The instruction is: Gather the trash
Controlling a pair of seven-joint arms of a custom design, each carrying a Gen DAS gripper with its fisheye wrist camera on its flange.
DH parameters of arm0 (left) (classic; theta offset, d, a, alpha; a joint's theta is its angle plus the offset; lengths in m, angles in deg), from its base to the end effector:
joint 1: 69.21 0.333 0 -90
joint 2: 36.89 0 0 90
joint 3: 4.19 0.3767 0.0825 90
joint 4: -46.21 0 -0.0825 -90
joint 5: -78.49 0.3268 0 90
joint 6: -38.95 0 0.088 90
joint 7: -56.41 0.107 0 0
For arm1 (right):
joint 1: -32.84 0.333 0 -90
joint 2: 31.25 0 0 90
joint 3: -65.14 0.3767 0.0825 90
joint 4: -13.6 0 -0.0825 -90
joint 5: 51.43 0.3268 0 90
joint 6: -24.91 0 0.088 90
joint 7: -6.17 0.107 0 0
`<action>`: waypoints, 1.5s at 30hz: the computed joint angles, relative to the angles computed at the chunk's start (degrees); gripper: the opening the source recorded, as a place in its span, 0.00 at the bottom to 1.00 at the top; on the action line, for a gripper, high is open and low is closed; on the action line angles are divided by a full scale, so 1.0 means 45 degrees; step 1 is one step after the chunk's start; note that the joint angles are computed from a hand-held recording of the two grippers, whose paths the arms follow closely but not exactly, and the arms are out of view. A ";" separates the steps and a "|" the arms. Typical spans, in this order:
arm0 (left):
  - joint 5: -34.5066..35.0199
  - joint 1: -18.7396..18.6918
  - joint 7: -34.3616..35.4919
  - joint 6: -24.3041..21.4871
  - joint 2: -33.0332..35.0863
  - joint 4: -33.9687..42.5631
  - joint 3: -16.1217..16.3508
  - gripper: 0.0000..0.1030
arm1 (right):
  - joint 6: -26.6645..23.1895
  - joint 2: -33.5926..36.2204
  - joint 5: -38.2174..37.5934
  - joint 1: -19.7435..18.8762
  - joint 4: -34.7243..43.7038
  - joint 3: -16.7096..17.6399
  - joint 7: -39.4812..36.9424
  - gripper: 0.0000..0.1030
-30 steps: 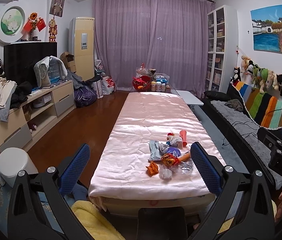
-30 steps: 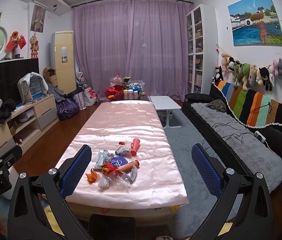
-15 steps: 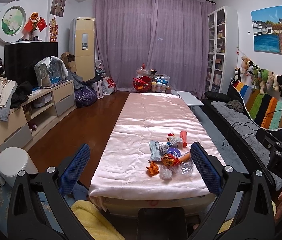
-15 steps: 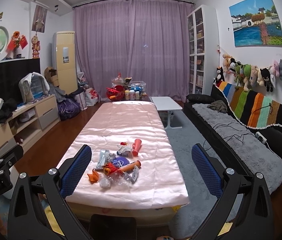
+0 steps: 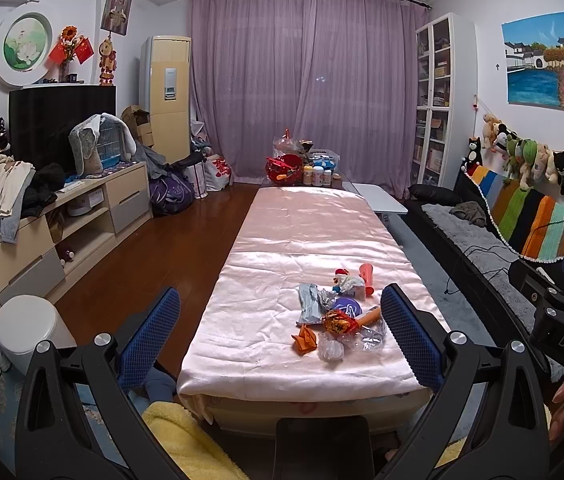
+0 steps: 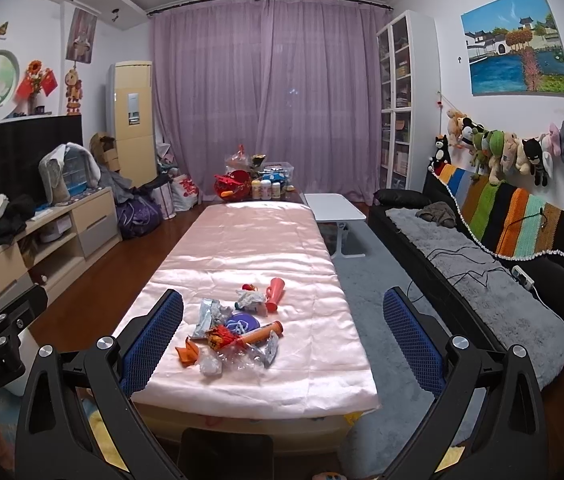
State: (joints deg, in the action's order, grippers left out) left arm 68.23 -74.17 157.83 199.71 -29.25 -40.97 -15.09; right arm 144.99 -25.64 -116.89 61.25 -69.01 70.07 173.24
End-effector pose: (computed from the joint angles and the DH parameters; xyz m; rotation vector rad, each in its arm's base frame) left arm 0.5798 -0.1430 0.7872 -1.2872 1.7962 -1.1969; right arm 0.5053 0.2749 0.7762 -1.1540 1.8251 -1.2397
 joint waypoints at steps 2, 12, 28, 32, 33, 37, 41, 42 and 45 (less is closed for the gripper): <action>-0.0002 0.0002 0.0018 0.0003 0.0001 0.0001 0.0000 0.92 | -0.0025 0.0026 0.0008 0.0012 0.0049 0.0003 -0.0037 0.97; 0.0041 0.0007 -0.0065 -0.0085 0.0021 0.0094 0.0019 0.92 | -0.0039 0.0065 0.0008 0.0051 0.0110 -0.0028 -0.0058 0.97; 0.0062 0.0011 -0.0082 -0.0185 0.0033 0.0139 0.0034 0.92 | -0.0109 0.0125 0.0078 0.0079 0.0195 -0.0058 -0.0084 0.97; 0.0149 0.0023 -0.0099 -0.0408 0.0092 0.0337 0.0062 0.92 | -0.0100 0.0092 0.0073 0.0051 0.0134 -0.0087 0.0015 0.97; 0.0140 0.0026 -0.0110 -0.0385 0.0091 0.0321 0.0059 0.92 | -0.0089 0.0103 0.0052 0.0041 0.0135 -0.0092 0.0046 0.97; 0.0170 -0.0002 -0.0172 -0.0374 0.0246 0.0356 0.0031 0.92 | 0.0696 -0.0074 -0.0115 -0.0181 -0.0314 -0.0162 0.0527 0.97; -0.0182 0.0111 -0.0042 -0.0720 0.0565 0.0646 -0.0064 0.92 | 0.0612 0.0025 -0.0087 -0.0320 -0.0352 -0.0167 0.0577 0.97; -0.0077 0.0080 -0.0155 -0.0817 0.0681 0.0755 -0.0018 0.92 | 0.0646 0.0056 0.0029 -0.0375 -0.0371 -0.0194 0.0558 0.97; 0.1188 -0.0294 -0.1029 -0.0727 0.0981 0.0874 0.0400 0.92 | 0.0865 0.0194 -0.0060 -0.0491 -0.0520 -0.0293 0.0356 0.97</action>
State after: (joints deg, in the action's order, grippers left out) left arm 73.57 -75.50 153.20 196.44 -24.84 -37.04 -13.29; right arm 148.88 -24.77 -117.16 59.04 -71.35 68.75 174.84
